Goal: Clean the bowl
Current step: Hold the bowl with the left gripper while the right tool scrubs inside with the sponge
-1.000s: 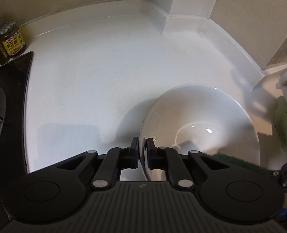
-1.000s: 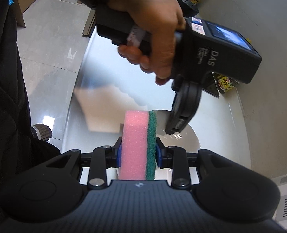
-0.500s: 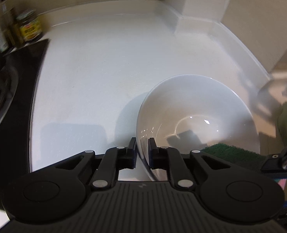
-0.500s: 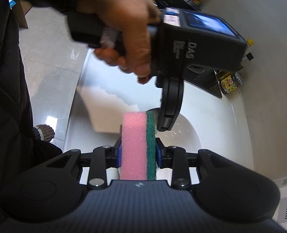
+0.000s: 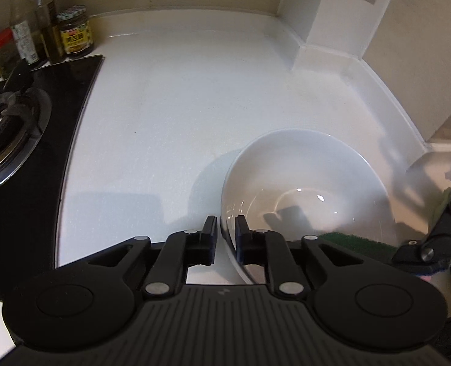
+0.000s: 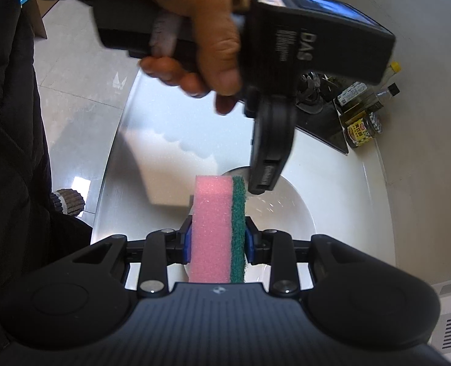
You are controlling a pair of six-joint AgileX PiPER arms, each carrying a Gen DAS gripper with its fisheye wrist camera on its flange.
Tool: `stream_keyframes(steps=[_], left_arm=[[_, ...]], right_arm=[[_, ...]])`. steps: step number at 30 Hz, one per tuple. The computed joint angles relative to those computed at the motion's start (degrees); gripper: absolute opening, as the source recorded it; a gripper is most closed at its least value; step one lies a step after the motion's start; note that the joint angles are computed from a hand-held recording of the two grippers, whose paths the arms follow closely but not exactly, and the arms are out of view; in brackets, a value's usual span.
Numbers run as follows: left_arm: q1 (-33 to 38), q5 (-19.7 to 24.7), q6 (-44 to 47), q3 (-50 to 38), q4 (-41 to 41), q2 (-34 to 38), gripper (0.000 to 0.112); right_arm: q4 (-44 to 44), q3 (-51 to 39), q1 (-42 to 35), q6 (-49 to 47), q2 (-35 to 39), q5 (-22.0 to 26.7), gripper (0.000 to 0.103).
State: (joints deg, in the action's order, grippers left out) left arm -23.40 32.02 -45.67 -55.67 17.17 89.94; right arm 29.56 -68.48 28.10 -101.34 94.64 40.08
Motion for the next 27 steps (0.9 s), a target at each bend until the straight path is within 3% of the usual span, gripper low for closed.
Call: stream_keyframes(steps=[4, 7, 12, 14, 18, 22, 27], left_arm=[[1.46, -1.86, 5.29, -0.69, -3.19, 2.01, 0.014], [1.67, 0.39, 12.1, -3.11, -4.12, 3.55, 0.011], [6.2, 3.63, 30.18, -9.87, -14.04, 7.98, 0.009], [6.24, 3.71, 29.4, -9.91, -14.03, 7.77, 0.009], [4.31, 3.06, 18.08, -5.62, -10.9, 3.52, 0.011], [2.78, 2.87, 12.33, -4.0, -7.81, 2.35, 0.012], [4.5, 5.47, 20.6, -8.45, -10.18, 5.12, 0.008]], right_arm=[[-0.54, 0.49, 0.43, 0.14, -0.3, -0.47, 0.027], [-1.76, 0.34, 0.35, 0.58, -0.97, 0.13, 0.027], [-3.18, -0.23, 0.51, -0.32, 0.99, -2.34, 0.027], [-2.8, -0.01, 0.44, -0.01, 0.89, -2.53, 0.027], [-2.33, -0.87, 0.38, 0.88, 1.45, -1.91, 0.027], [-2.7, -0.92, 0.83, 0.87, 1.41, -2.0, 0.027], [-3.33, -1.24, 1.47, 0.87, 2.17, -2.6, 0.027]])
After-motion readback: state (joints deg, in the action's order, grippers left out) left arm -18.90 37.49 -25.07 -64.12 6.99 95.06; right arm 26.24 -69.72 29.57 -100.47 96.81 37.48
